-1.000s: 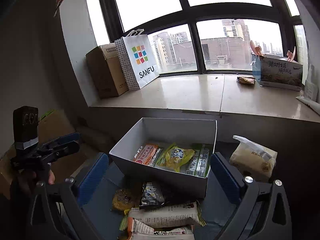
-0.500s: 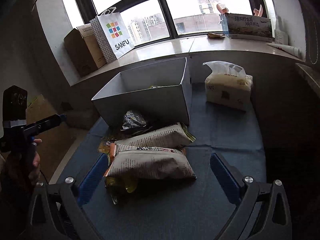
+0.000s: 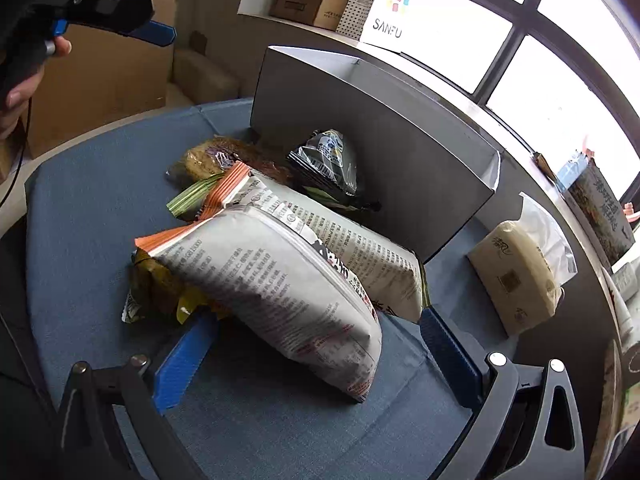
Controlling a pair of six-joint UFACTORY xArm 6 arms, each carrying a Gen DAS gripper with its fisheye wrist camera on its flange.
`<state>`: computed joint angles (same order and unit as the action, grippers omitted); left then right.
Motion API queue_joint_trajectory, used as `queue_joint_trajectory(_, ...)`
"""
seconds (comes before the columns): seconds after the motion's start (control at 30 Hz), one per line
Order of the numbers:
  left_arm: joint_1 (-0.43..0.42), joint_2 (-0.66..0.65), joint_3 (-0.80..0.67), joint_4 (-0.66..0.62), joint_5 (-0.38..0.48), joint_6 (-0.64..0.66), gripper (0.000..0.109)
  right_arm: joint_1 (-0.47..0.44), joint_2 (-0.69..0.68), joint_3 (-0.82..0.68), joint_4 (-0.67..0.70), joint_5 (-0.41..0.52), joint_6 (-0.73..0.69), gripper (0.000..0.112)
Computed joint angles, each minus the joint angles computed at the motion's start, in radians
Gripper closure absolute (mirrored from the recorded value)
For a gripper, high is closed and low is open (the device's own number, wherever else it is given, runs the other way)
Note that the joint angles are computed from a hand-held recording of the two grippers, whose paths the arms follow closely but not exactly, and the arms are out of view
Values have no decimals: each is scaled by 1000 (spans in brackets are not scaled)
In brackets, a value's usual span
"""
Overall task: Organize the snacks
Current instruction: 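Grasp the large white printed snack bag with the right gripper, then lower the white bag into the box while the left gripper places another bag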
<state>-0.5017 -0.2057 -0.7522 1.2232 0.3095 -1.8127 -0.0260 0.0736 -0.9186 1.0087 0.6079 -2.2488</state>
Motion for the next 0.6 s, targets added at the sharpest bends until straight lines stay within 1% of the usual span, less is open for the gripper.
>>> queue_joint_trajectory(0.03, -6, -1, 1, -13, 13, 11, 6, 22, 6, 11, 22, -40, -57, 9)
queue_joint_trajectory(0.1, -11, -1, 4, -34, 24, 28, 6, 59, 20, 28, 120, -107, -209, 9)
queue_joint_trajectory(0.13, -10, -1, 5, -40, 24, 32, 6, 64, 27, 26, 127, -107, -235, 11)
queue_joint_trajectory(0.17, -11, 0, 5, -43, 26, 32, 6, 54, 24, 22, 110, -66, -220, 18)
queue_joint_trajectory(0.2, -10, 2, 4, -47, 25, 33, 6, 41, 23, 11, 70, -14, -169, 45)
queue_joint_trajectory(0.23, -10, 4, 4, -53, 25, 37, 6, 37, 27, 1, 69, -3, -132, 48)
queue_joint_trajectory(0.3, -7, 15, -1, -63, 17, 50, 6, 24, 26, -11, 24, 23, -64, 53)
queue_joint_trajectory(0.33, -4, 22, -4, -70, 7, 62, 6, 12, 20, -12, 12, 46, -46, 54)
queue_joint_trajectory(0.37, -1, 31, -7, -79, -3, 80, 6, -8, 15, -21, -12, 90, -9, 54)
queue_joint_trajectory(0.43, 2, 55, -23, -111, -24, 144, 6, -63, 17, -57, -59, 206, 82, 55)
queue_joint_trajectory(0.5, 9, 94, -47, -175, -60, 250, 6, -115, 29, -108, -86, 314, 178, 55)
queue_joint_trajectory(0.6, 13, 184, -104, -329, -106, 481, 6, -198, 49, -178, -80, 460, 325, 55)
